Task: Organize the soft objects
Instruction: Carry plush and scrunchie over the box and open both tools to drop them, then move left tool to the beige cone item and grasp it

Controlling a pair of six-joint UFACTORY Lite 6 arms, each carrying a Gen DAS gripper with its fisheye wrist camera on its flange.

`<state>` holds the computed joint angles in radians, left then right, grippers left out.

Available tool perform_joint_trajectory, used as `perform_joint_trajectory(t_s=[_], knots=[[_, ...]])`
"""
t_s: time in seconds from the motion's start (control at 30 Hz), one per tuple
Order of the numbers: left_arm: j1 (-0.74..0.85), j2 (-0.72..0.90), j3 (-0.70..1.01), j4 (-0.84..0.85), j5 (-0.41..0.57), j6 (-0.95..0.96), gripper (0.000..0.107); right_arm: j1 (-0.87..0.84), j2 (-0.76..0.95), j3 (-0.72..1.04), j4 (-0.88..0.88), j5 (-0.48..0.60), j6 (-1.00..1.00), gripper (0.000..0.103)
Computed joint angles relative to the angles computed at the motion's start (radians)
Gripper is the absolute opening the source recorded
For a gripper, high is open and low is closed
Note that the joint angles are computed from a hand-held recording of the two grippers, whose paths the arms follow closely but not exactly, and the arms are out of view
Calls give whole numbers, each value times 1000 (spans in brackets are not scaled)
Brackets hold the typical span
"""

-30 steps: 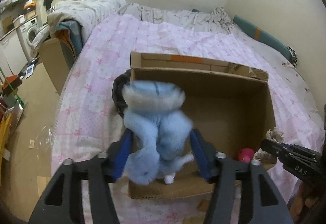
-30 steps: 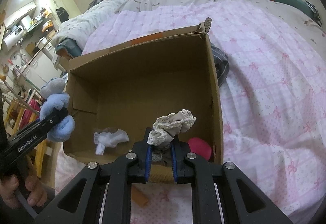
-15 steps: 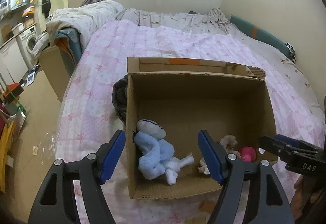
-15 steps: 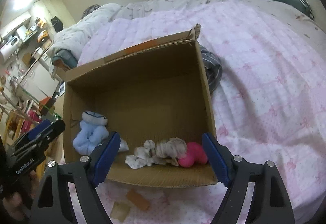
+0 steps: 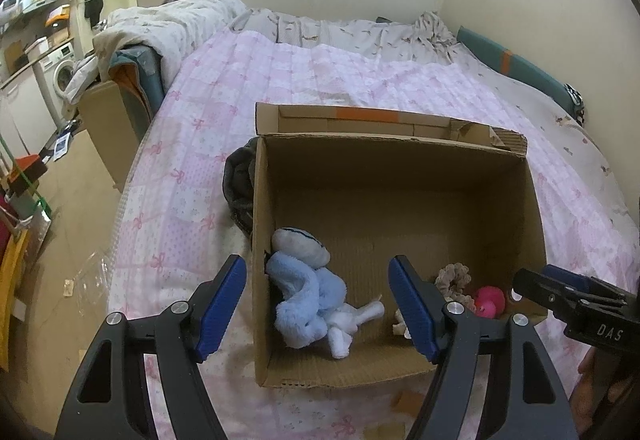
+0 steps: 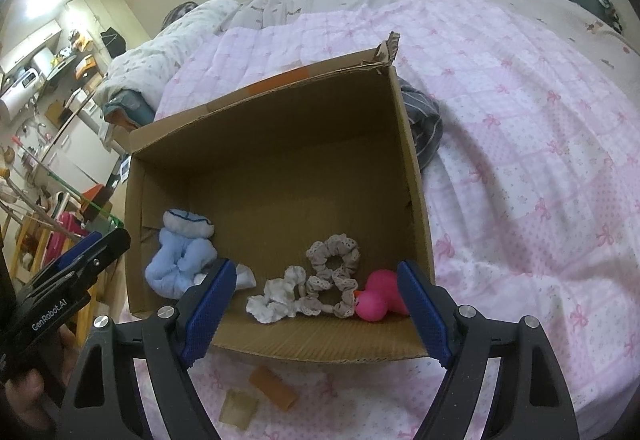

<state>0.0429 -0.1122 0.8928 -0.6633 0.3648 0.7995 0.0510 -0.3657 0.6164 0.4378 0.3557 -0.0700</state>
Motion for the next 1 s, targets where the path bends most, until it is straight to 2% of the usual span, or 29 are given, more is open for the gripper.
perform_joint_trajectory(t_s=[0.3,0.53,0.7,0.8,0.9,1.0], knots=[[38,-86,-51,19,25,2,71,14,-2,-1,-25,-2,27,87],[20,-202,-137,141,-13,-55,71,14,-90,-36,-47,22,61,87],[43,-293,-202,156,38,-66,71,58,-187,-59,-138,43,140,87],[90,-340,-232,89,94,-10,71,110,-237,-72,-235,64,238,87],[109,-377,-254,111,125,-39,71,157,-281,-94,-320,80,360,87],[128,-401,-268,121,150,-52,71,171,-292,-104,-264,102,321,87]])
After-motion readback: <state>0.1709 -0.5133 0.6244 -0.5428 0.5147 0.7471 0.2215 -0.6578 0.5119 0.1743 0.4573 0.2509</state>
